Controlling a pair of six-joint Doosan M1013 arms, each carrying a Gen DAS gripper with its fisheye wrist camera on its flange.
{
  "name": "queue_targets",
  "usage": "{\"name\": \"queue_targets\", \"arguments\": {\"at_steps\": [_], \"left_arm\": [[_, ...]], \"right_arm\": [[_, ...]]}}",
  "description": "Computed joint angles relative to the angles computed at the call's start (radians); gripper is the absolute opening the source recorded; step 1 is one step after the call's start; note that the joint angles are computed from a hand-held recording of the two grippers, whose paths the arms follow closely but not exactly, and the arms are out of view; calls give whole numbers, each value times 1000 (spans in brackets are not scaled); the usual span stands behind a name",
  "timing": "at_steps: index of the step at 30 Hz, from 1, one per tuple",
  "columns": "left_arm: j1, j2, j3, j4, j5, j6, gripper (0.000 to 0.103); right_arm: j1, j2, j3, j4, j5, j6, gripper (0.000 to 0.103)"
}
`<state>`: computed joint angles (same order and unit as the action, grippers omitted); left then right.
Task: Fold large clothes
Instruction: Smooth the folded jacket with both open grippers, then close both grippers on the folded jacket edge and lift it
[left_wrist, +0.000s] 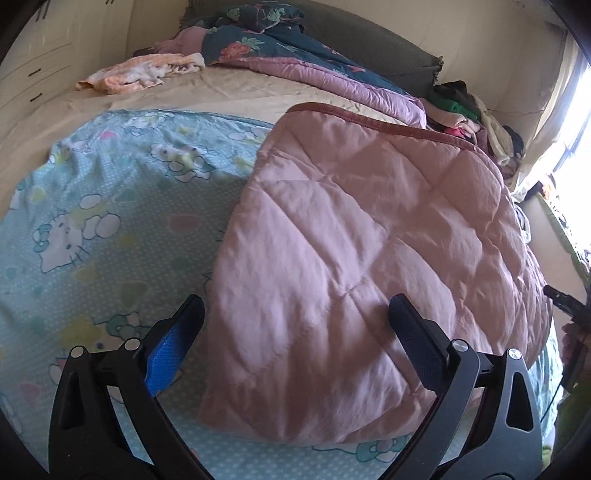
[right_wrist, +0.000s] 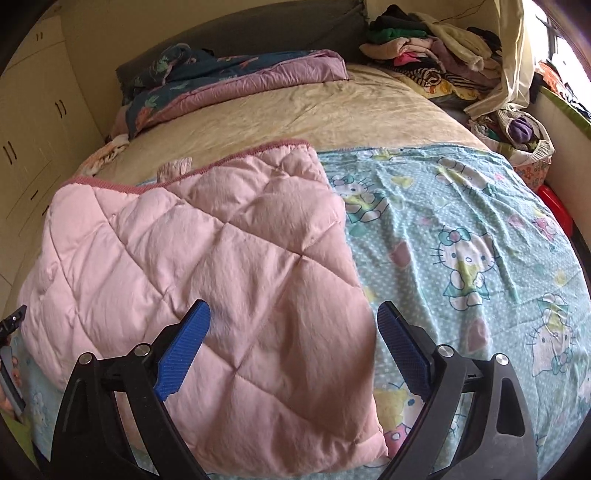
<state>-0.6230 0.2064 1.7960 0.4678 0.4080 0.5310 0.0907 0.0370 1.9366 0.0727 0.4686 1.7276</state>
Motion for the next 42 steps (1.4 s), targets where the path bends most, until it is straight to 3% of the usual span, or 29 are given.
{"name": "queue_targets", "arguments": {"at_steps": [2,5,6,7,9,10,12,17,20,26,36,39,42], "left_arm": [[-4,1,0,6,-11,1,68],[-23,4,-7,118,5,-88,35],[-31,4,-12,175,19,-134,21],[-37,6,-19,201,32,-150,15],[-50,3,-28,289,49,-216,12],[-56,0,-33,348,61,-261,11],[-60,-5,-47,410,67,-303,11],[-49,4,-113,446,85,-318,11],[-46,27,-154,456,115,-308,11],[-39,90,-210,407,196,-222,11],[-24,138,-236,327,237,-151,12],[-23,146,-242,311,243,-146,13],[-23,157,-253,302,260,-133,13]], "right_arm": [[0,2,4,8,-9,-9,89],[6,-1,17,-28,-38,25,76],[9,-3,22,-54,-45,46,55],[6,-6,25,-28,-50,19,34],[4,-25,37,31,-79,-35,18],[7,-30,37,6,-85,-8,15],[7,-56,40,-4,-129,27,13],[-11,-81,17,152,-224,-49,12],[-3,-60,-13,19,-236,98,12],[5,3,-50,-196,-180,380,12],[4,57,-62,-278,-110,523,12],[-6,71,-65,-220,-99,488,12],[4,80,-69,-263,-72,510,12]]}}
